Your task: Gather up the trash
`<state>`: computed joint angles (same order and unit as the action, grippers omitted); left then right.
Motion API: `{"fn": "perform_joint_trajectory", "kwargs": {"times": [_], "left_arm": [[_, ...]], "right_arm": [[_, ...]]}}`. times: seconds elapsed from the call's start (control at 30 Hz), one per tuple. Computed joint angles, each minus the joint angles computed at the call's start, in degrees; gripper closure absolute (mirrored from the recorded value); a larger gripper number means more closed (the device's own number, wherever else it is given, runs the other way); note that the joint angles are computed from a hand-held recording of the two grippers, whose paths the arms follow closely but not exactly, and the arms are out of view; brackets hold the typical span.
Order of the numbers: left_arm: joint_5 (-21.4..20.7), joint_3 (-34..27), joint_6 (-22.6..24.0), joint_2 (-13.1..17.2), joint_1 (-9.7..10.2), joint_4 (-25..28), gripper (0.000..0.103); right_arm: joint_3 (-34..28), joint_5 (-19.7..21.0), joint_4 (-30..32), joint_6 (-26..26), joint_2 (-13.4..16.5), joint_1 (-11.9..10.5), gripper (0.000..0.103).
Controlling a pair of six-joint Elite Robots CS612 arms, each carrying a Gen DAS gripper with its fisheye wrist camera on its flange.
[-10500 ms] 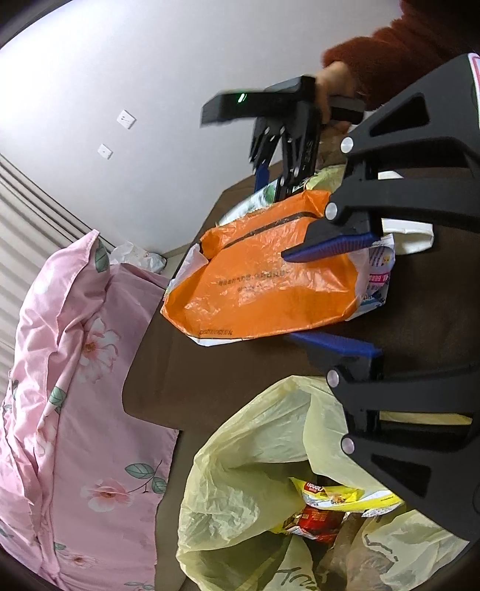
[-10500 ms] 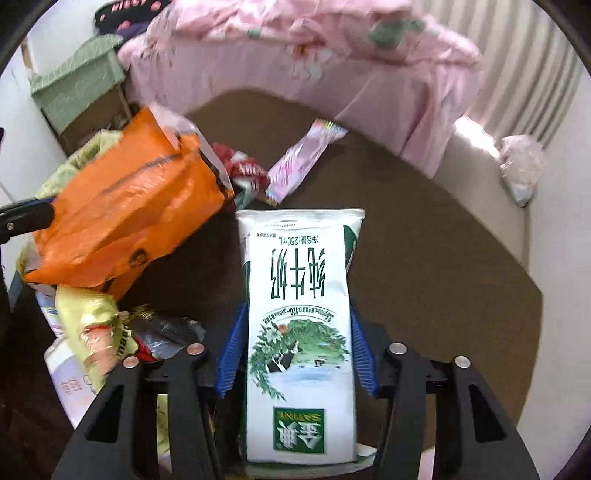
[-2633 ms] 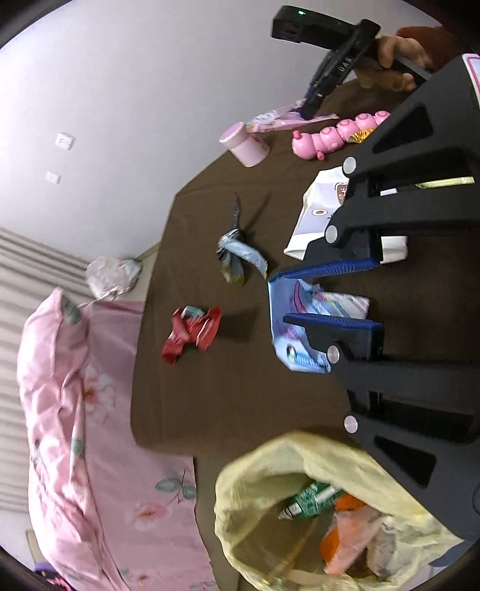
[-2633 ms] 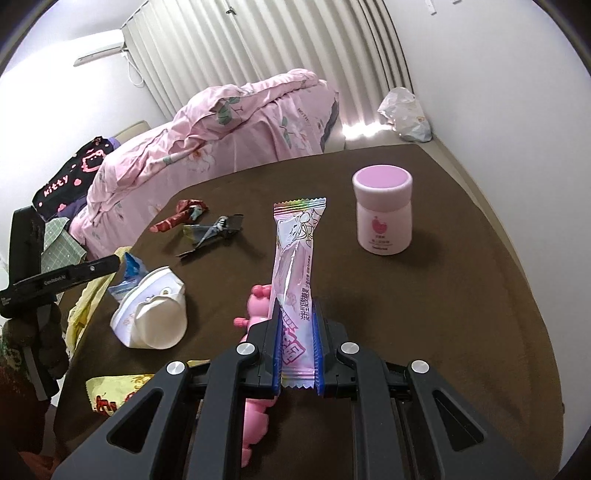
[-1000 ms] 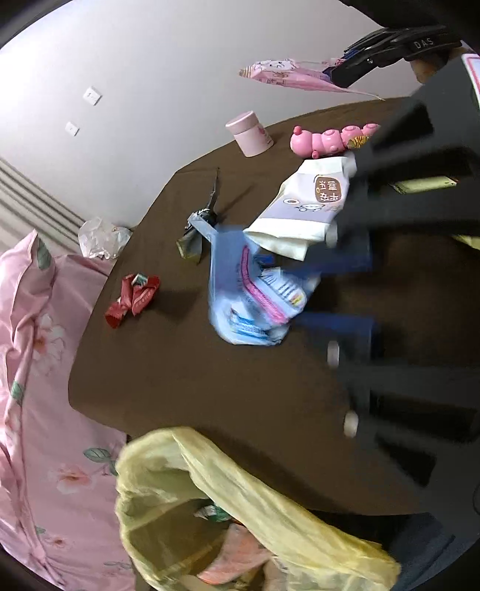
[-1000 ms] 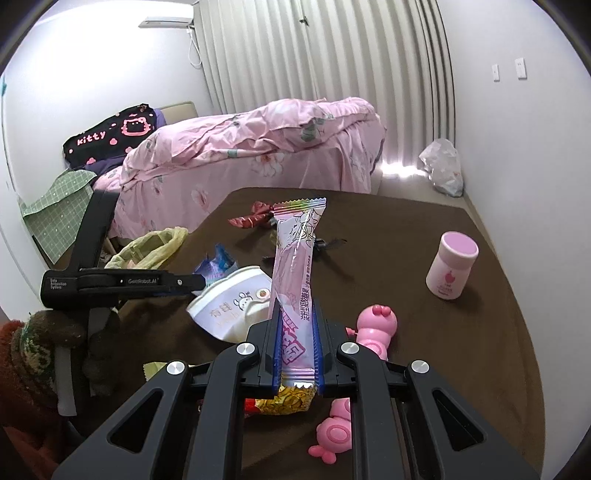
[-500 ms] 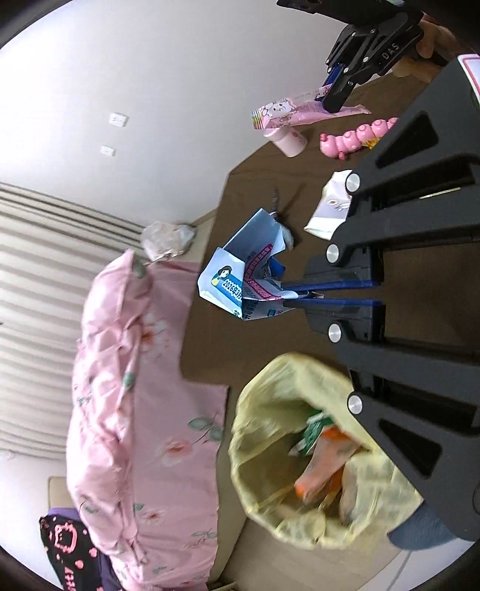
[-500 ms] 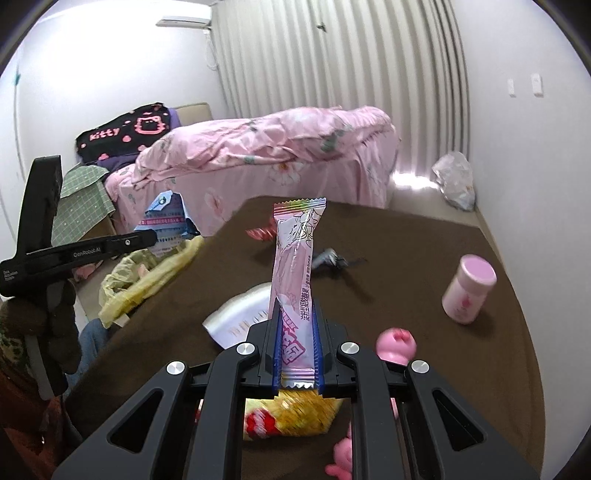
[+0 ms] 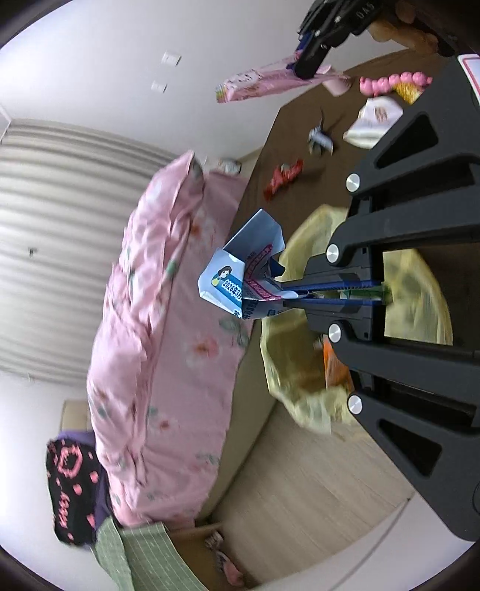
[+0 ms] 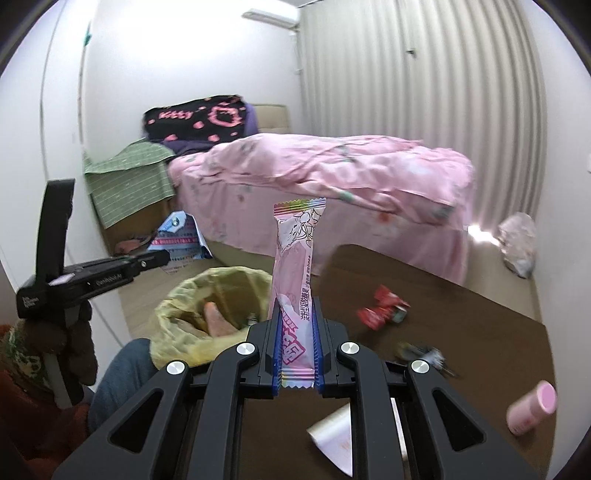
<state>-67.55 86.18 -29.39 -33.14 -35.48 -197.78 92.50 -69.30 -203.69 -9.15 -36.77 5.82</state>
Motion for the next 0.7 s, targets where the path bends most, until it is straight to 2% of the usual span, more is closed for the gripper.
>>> {"fn": "perform_joint_trajectory", "kwargs": {"times": [0.1,0.23,0.37,0.5,0.7], "left_arm": [[0.55,0.7,-3.08,0.14,0.88,1.36,0.099],[-0.19,0.88,-6.59,0.71,1.9,3.41,0.099],[-3.02,0.08,-9.37,1.56,2.91,6.51,0.099],[-5.8,-1.02,-10.19,2.43,3.39,7.3,0.099],[-8.55,-2.54,-10.17,3.18,3.79,7.04,0.099]], "right_arm": [[-4.0,3.63,4.57,0.03,1.4,0.53,0.09],[-8.58,5.33,10.26,-1.23,3.08,1.64,0.09],[-13.94,6.99,18.06,-2.77,5.4,2.77,0.09],[-18.26,5.96,24.58,-4.25,7.58,3.77,0.09],[-21.48,3.51,29.17,-5.62,9.71,4.4,0.09]]}}
